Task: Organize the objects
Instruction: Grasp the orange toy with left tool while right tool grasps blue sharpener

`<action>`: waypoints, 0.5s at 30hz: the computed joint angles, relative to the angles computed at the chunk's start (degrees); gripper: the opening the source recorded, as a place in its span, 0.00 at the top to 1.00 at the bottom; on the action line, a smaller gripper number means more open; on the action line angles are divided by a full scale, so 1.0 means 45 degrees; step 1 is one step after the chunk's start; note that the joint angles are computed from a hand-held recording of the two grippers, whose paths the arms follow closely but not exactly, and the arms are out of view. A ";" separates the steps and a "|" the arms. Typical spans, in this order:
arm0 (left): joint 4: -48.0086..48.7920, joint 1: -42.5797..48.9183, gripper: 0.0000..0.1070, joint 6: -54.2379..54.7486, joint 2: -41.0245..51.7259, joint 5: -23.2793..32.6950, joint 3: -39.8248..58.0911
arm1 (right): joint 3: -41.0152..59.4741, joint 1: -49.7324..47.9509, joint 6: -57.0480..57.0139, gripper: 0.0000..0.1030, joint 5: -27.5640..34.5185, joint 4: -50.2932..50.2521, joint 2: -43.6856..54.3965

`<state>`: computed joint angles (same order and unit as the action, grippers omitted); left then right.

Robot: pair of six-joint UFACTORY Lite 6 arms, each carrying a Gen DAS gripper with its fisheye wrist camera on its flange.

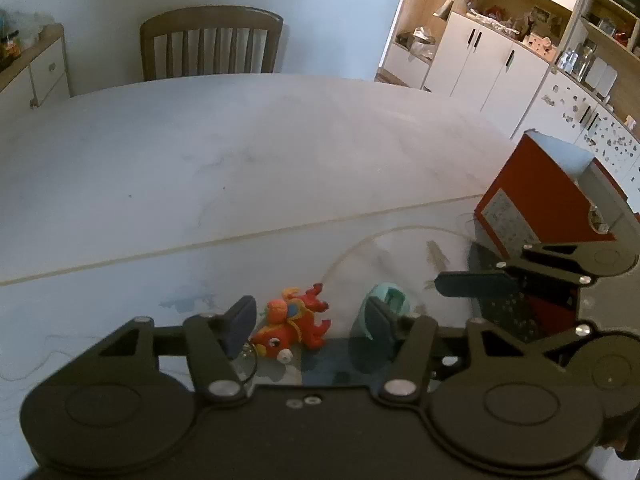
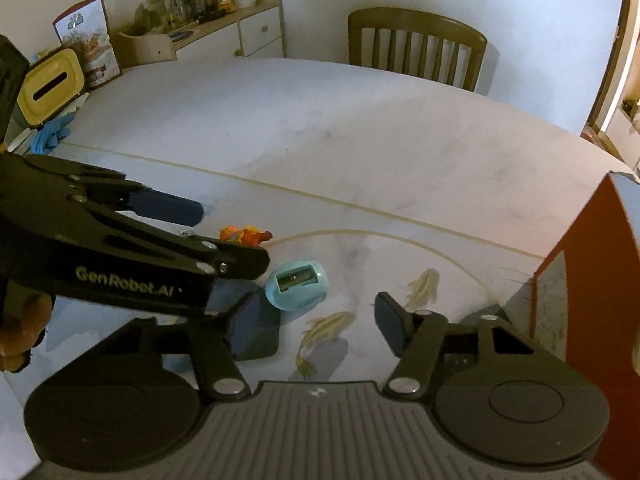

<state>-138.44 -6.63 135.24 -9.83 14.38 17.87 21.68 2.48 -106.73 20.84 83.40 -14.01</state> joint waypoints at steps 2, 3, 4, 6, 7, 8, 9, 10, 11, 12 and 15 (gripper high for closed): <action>-0.0140 0.0094 0.48 0.0189 0.0320 0.0132 0.0142 | 0.0081 0.0096 -0.0491 0.41 -0.0028 0.0477 0.0270; 0.0001 0.0179 0.48 0.0090 0.0487 0.0242 0.0206 | 0.0137 0.0127 -0.0712 0.42 0.0000 0.0703 0.0425; 0.0111 0.0234 0.48 -0.0004 0.0628 0.0304 0.0268 | 0.0189 0.0160 -0.0881 0.43 -0.0001 0.0893 0.0552; 0.0320 0.0334 0.49 -0.0209 0.1003 0.0446 0.0437 | 0.0292 0.0245 -0.1217 0.46 0.0040 0.1232 0.0801; 0.0161 0.0347 0.49 -0.0033 0.1075 0.0542 0.0460 | 0.0312 0.0293 -0.1439 0.46 0.0028 0.1438 0.0896; -0.0001 0.0306 0.50 0.0102 0.1155 0.0570 0.0499 | 0.0356 0.0347 -0.1634 0.48 -0.0001 0.1624 0.1023; -0.0062 0.0289 0.50 0.0131 0.1221 0.0589 0.0545 | 0.0406 0.0355 -0.1680 0.50 0.0018 0.1662 0.1133; -0.0175 0.0272 0.51 0.0198 0.1257 0.0610 0.0555 | 0.0413 0.0455 -0.1652 0.51 -0.0031 0.1726 0.1157; -0.0405 0.0243 0.53 0.0387 0.1290 0.0607 0.0566 | 0.0448 0.0489 -0.1735 0.53 -0.0053 0.1848 0.1225; -0.0530 0.0216 0.54 0.0502 0.1317 0.0596 0.0582 | 0.0451 0.0505 -0.1761 0.55 -0.0044 0.1899 0.1242; -0.0317 0.0303 0.65 0.0320 0.1346 0.0691 0.0571 | 0.0514 0.0580 -0.1906 0.56 -0.0003 0.2102 0.1362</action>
<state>-139.86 -5.26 136.68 -3.77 17.49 20.44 23.99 5.09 -115.31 20.82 92.86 -7.89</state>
